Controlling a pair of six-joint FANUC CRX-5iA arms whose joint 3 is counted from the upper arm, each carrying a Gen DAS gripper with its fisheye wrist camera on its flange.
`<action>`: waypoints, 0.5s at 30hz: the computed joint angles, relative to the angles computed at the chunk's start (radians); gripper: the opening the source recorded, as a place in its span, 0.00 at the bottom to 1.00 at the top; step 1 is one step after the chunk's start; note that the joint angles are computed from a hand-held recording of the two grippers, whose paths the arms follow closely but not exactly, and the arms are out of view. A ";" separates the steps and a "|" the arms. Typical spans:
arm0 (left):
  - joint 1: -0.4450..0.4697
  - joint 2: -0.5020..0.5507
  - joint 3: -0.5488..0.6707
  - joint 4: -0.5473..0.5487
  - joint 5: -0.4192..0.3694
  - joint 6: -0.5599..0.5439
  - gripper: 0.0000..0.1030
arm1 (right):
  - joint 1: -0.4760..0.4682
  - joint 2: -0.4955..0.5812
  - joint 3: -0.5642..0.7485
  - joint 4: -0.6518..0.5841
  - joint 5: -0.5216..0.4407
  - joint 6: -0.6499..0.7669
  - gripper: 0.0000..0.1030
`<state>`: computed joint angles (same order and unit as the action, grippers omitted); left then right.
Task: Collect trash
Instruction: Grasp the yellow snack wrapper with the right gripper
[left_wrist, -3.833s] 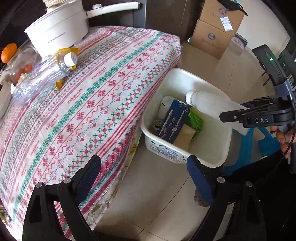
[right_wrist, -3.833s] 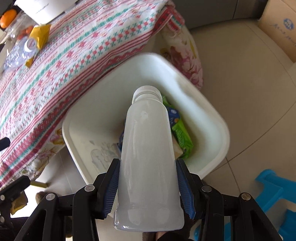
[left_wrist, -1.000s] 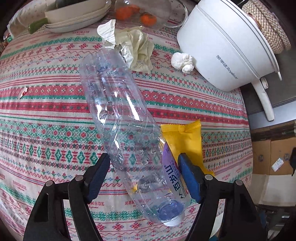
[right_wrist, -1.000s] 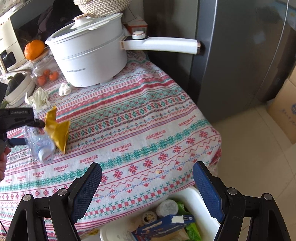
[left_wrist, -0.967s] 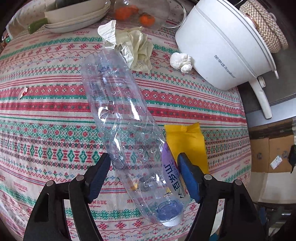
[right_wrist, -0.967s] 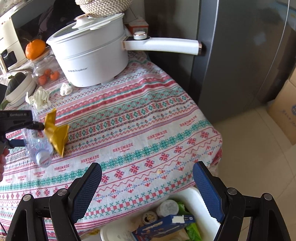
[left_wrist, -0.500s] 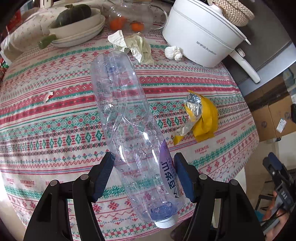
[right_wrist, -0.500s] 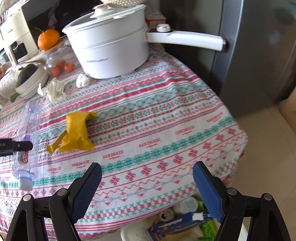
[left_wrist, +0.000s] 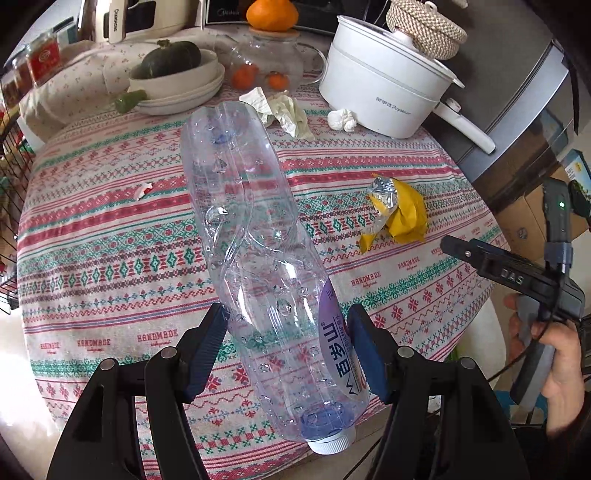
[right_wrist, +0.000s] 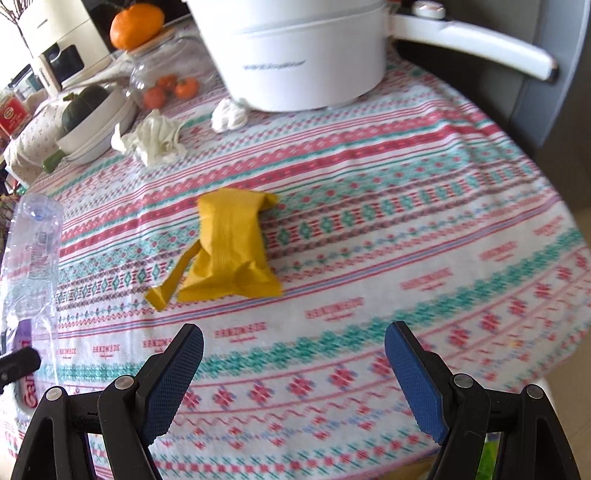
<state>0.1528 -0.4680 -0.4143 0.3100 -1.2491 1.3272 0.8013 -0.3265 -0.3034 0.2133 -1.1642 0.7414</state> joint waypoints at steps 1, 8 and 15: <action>-0.001 -0.003 0.000 -0.002 0.005 0.000 0.68 | -0.008 0.018 0.007 -0.011 0.014 0.014 0.82; 0.060 -0.034 -0.019 0.027 -0.012 -0.057 0.68 | -0.058 0.125 0.035 -0.028 0.118 0.053 0.81; 0.062 -0.040 -0.023 0.030 -0.004 -0.071 0.68 | -0.123 0.167 0.045 -0.117 0.222 0.132 0.70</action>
<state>0.2145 -0.5075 -0.4371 0.3395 -1.2533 1.2564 0.6779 -0.1595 -0.2585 0.0965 -0.9423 0.8736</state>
